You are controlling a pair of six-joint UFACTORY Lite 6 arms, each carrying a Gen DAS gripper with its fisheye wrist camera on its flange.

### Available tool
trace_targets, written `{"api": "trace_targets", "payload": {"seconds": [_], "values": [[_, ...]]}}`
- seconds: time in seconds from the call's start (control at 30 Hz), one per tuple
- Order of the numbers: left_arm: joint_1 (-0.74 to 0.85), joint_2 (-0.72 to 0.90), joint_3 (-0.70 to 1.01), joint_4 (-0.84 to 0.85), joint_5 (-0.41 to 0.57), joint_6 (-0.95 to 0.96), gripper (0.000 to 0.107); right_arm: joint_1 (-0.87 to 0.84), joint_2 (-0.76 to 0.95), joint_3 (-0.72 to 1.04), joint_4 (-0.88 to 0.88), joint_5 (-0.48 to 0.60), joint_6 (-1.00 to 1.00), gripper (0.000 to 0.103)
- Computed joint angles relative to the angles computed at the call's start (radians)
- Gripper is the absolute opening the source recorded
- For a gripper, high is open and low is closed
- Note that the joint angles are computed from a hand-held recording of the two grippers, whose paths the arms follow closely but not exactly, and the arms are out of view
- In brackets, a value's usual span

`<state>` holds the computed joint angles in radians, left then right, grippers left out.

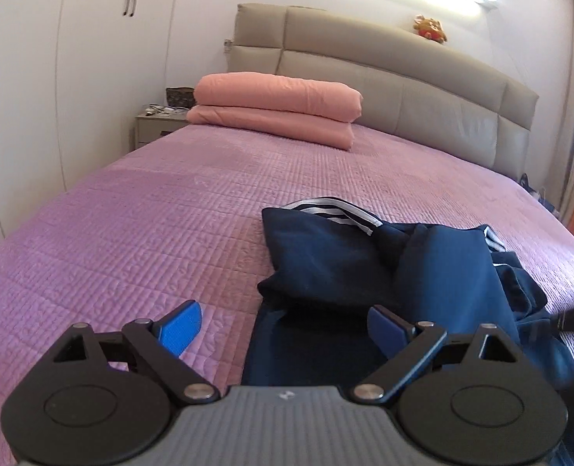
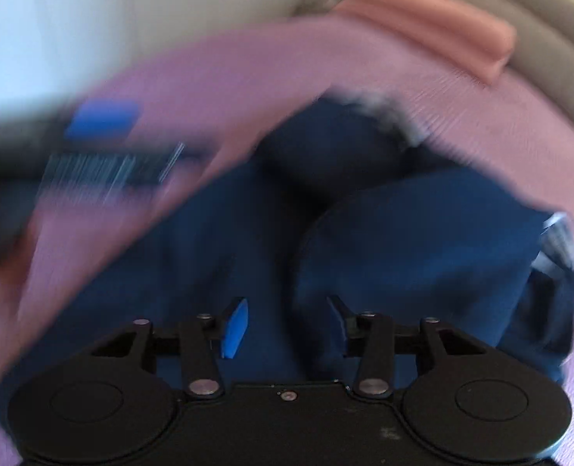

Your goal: Fold large clothes

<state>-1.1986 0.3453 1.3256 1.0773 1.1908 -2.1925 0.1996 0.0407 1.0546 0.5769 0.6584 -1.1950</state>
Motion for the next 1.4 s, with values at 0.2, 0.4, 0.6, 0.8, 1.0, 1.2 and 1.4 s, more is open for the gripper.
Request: {"api": "trace_targets", "payload": {"seconds": [0.2,0.4,0.6,0.8,1.0,1.2,1.4], "values": [[0.097,-0.005,-0.003,0.148,-0.23,-0.077,0.088,-0.271,0.125,0.159,0.154,0.04,-0.051,0.044],[0.285,0.318,0.367,0.245,-0.557,0.04,0.058,-0.276,0.428,0.446,0.315,-0.118,0.066,0.014],[0.431,0.59,0.594,-0.012,-0.762,0.233,0.029,-0.239,0.624,0.527,-0.01,-0.199,0.437,0.008],[0.433,0.385,0.226,0.279,-0.816,-0.177,0.005,-0.432,0.513,0.38,-0.171,-0.2,0.498,0.007],[0.305,0.234,0.121,0.349,-0.722,-0.232,0.014,-0.499,0.345,0.314,0.128,-0.046,0.163,0.009],[0.238,0.355,0.306,0.098,-0.687,0.035,0.014,-0.375,0.362,0.293,0.354,0.036,-0.008,0.01],[0.199,0.371,0.276,-0.027,-0.678,0.154,0.014,-0.376,0.444,0.263,0.208,-0.018,0.135,0.009]]}}
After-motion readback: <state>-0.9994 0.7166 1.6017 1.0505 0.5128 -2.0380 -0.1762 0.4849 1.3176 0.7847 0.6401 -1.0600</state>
